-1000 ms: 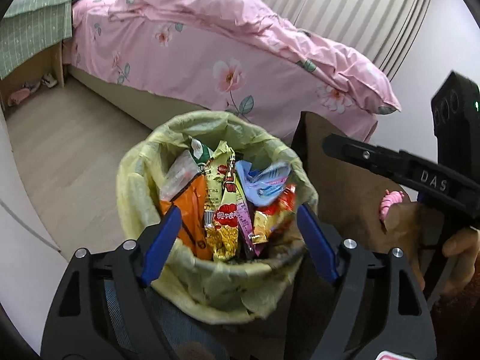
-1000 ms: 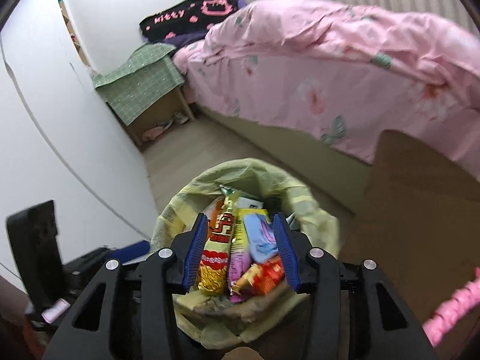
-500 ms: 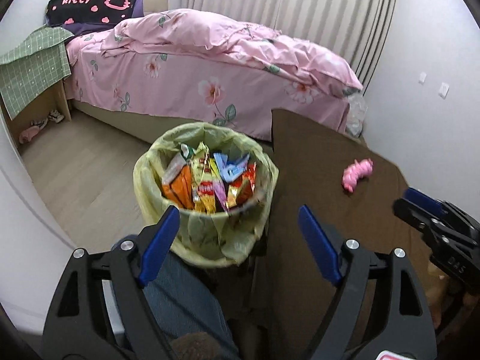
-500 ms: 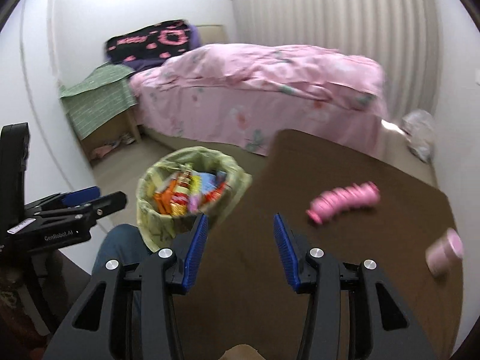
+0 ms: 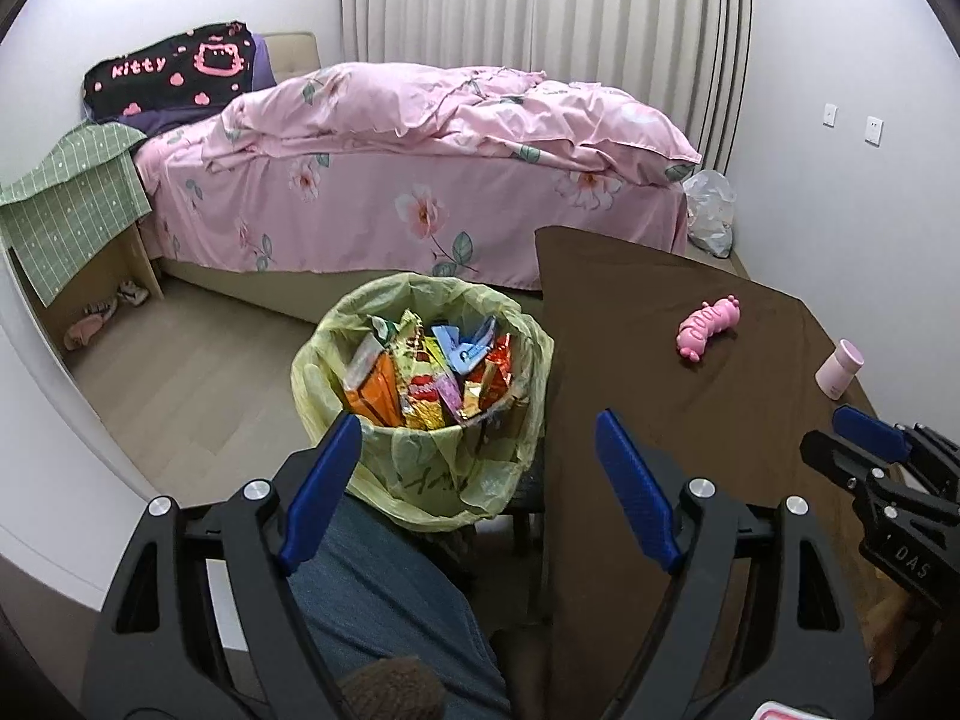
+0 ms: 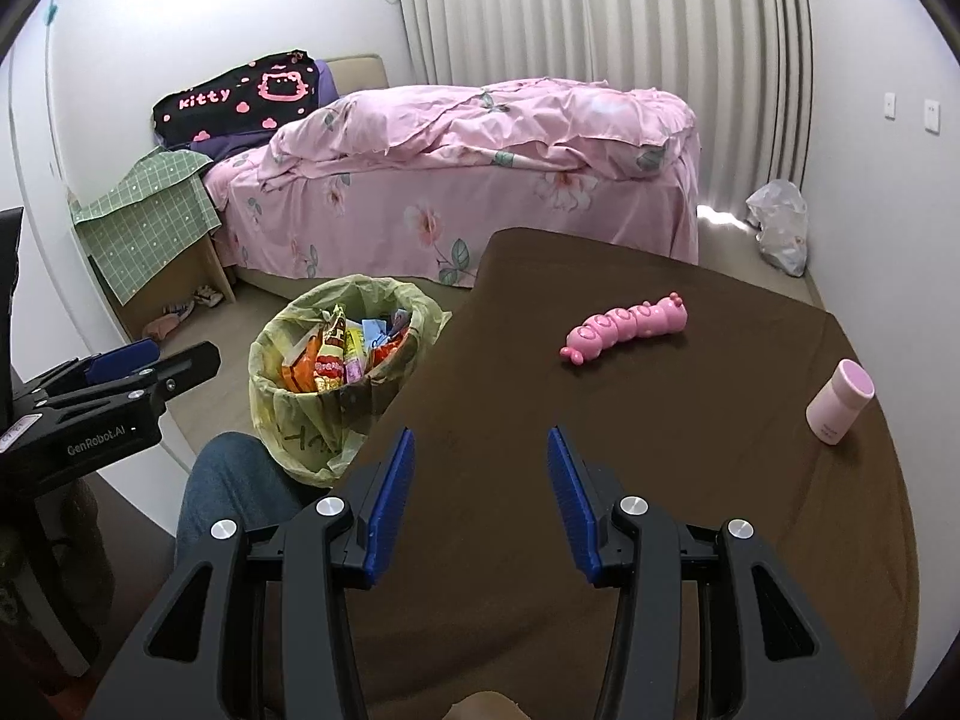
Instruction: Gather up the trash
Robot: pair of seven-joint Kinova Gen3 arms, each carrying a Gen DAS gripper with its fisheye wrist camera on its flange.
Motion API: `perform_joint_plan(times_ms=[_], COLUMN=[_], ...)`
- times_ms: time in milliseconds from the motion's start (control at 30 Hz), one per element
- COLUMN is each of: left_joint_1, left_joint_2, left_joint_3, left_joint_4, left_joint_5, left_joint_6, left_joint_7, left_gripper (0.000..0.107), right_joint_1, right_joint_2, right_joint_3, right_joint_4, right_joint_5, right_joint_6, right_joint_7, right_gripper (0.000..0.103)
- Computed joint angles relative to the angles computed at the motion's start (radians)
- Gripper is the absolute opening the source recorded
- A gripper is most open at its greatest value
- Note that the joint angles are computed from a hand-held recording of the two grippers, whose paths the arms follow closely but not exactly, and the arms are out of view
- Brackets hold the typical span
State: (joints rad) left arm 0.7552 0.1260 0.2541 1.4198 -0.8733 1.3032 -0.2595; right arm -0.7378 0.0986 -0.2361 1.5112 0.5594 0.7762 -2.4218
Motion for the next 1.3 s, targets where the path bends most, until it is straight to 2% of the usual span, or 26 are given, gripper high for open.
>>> perform_joint_plan(times_ms=[1300], left_joint_1=[-0.011], left_joint_2=[-0.012], left_joint_3=[0.001], left_joint_4=[0.034], left_joint_5=[0.008], left_joint_6=[-0.038], left_joint_7=[-0.009], left_gripper=[0.076], right_joint_1=[-0.021], right_joint_2=[0.012], right_joint_3=[0.006], right_joint_4=[-0.013], right_joint_5=[0.037], right_joint_6=[0.027], right_joint_7=[-0.018], right_gripper=[0.043])
